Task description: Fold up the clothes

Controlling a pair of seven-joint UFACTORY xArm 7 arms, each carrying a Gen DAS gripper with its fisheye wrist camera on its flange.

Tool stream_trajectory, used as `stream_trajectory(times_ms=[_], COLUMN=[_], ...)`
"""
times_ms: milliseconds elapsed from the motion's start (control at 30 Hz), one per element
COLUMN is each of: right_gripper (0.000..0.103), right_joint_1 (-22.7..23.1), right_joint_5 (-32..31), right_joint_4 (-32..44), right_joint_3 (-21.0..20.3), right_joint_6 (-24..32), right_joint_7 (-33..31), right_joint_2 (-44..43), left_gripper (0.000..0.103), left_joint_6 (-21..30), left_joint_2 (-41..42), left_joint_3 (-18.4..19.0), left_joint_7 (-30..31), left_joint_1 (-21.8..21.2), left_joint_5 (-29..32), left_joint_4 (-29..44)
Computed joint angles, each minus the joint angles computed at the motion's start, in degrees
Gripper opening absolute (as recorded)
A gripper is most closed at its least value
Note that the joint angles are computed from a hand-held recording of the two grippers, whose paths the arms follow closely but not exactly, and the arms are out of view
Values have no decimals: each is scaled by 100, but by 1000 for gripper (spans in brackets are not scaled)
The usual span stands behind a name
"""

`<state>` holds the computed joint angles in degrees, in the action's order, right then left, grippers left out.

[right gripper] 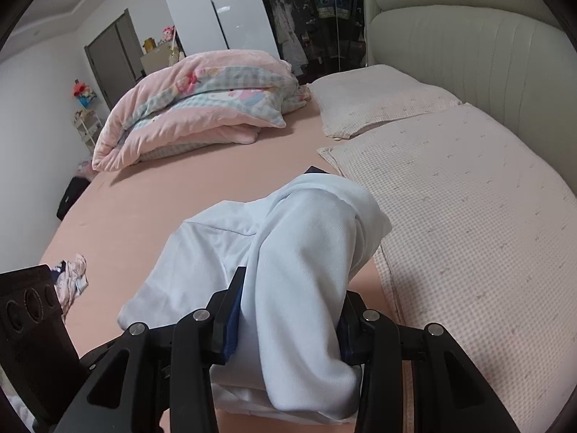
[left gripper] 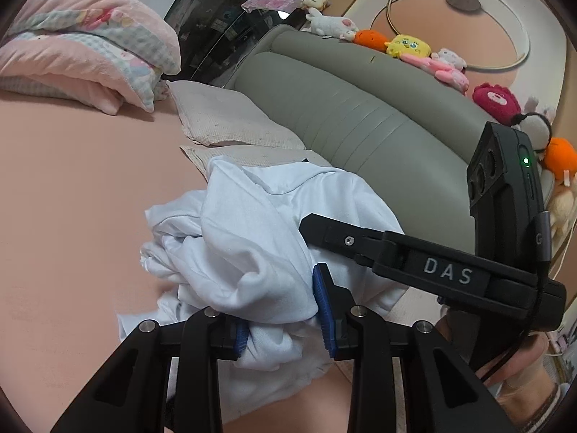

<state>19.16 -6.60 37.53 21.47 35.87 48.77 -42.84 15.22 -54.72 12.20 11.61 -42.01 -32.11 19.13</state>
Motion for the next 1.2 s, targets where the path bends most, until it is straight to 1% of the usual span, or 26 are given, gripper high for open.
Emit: stream_trajectory(times_ms=[133, 233, 300, 433, 500, 567, 600, 633, 700, 767, 833, 867, 933, 1033, 1100, 1200], right_gripper=[40, 40, 40, 40, 42, 56, 59, 62, 63, 63, 63, 63, 63, 64, 63, 63], right_joint_1=[-20, 65, 137, 230, 225, 180, 156, 136, 138, 137, 113, 106, 110, 101, 30, -32], right_joint_5=[47, 62, 88, 216, 265, 290, 289, 283, 300, 323, 318, 318, 349, 412, 355, 279], right_joint_4=[-115, -234, -363, -652, -681, -655, -638, -619, -601, -585, -565, -572, -586, -510, -422, -309], right_joint_3=[23, 47, 36, -98, -136, -134, -130, -137, -181, -226, -237, -241, -270, -304, -233, -143], right_joint_6=[-99, -21, -8, -155, -64, 149, 248, 361, 542, 697, 832, 862, 915, 1072, 1210, 1361], right_joint_7=[139, 178, 236, 383, 445, 539, 580, 603, 617, 620, 633, 636, 621, 557, 531, 530], right_joint_2=[119, 221, 195, -15, -73, -113, -128, -147, -203, -283, -407, -481, -603, -581, -442, -181], left_gripper=[28, 28, 28, 28, 29, 30, 30, 33, 42, 61, 71, 73, 73, 73, 73, 73], left_joint_6=[231, 408, 414, 465, 557, 679, 776, 878, 1191, 1525, 1775, 1891, 2127, 2462, 2426, 2549], left_joint_2=[113, 169, 116, 41, 27, -9, -70, -138, -291, -415, -492, -493, -466, -122, -76, 161], left_joint_3=[-22, -100, -111, -106, -114, -111, -122, -138, -185, -203, -211, -205, -182, -97, -89, -117], left_joint_7=[-100, -123, -50, 26, 31, 51, 62, 72, 163, 320, 487, 554, 694, 848, 1024, 1149], left_joint_1=[153, 294, 298, 281, 310, 357, 413, 475, 631, 748, 841, 888, 983, 1160, 1280, 1516], left_joint_5=[26, 26, -1, -67, -83, -97, -85, -71, 55, 170, 212, 215, 208, 123, -16, -67], left_joint_4=[-97, -203, -283, -371, -360, -353, -359, -365, -321, -225, -122, -61, 73, 347, 347, 426])
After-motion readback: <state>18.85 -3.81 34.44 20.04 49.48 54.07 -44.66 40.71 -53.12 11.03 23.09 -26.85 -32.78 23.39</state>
